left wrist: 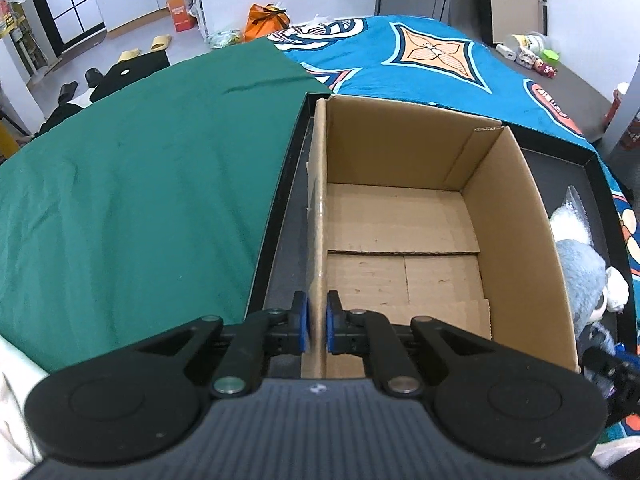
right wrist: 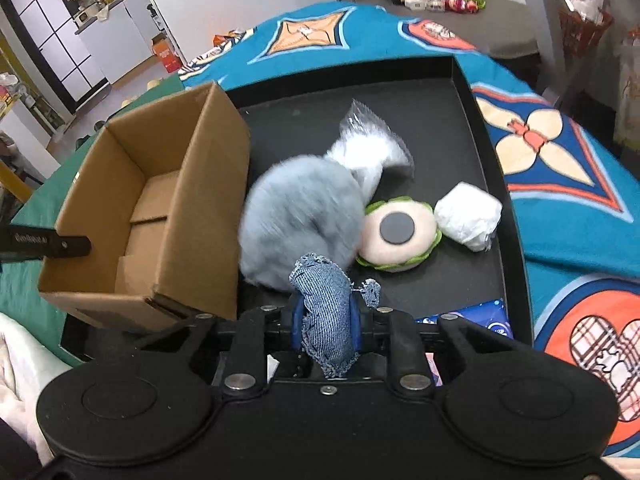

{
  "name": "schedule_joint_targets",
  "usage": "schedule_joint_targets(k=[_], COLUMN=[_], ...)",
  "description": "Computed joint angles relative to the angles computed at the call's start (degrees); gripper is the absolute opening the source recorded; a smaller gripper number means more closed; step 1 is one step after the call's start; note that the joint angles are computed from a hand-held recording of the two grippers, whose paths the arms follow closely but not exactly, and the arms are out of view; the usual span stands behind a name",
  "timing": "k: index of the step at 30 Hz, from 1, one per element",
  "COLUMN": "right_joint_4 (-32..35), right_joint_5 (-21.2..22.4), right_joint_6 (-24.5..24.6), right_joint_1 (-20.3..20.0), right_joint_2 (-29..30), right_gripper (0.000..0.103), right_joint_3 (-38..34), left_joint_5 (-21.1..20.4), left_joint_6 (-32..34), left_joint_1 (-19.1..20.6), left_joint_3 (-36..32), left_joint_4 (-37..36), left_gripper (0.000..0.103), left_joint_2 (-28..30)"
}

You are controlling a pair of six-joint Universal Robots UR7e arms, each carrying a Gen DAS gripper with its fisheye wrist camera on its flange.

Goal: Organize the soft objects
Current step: 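Carry the denim cloth with the right gripper into the cardboard box and release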

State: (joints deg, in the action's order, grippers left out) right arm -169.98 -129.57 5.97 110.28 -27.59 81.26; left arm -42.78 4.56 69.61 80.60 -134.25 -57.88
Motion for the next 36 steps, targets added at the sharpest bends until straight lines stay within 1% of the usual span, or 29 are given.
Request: schedule_joint_targets(k=[6, 9, 15, 23, 33, 36], right_joint_4=[0.41, 0.33, 0.72, 1.9, 4.08, 5.51], right_joint_5=[-1.95, -3.04, -4.43, -6.38, -6.98, -6.68], right_joint_6=[-1.25, -1.57, -1.54, -3.48, -5.57, -6.38], right_joint_1=[2.05, 2.92, 4.68, 7.03, 8.99, 9.27], right_joint_2=[1.08, 1.7, 3.07, 6.59, 11.52, 13.2], right_gripper=[0.022, 0.022, 0.022, 0.022, 0.023, 0.023], right_joint_3=[-2.64, -3.82, -6.44, -12.43, -20.8, -23.76], left_joint_5=[-2.35, -3.47, -4.67, -5.83, -9.41, -10.47], left_joint_6=[0.03, 0.56, 1.8, 2.39, 1.27, -0.38], left_joint_1=[0.76, 1.2, 2.15, 2.77, 3.63, 4.22], left_joint_3=[0.8, 1.59, 2.45, 3.25, 2.62, 1.87], left_joint_4=[0.03, -1.15, -3.32, -4.56, -3.05, -2.14], left_gripper=[0.009, 0.009, 0.009, 0.01, 0.011, 0.011], left_joint_2=[-1.56, -2.32, -3.05, -3.7, -4.5, -4.48])
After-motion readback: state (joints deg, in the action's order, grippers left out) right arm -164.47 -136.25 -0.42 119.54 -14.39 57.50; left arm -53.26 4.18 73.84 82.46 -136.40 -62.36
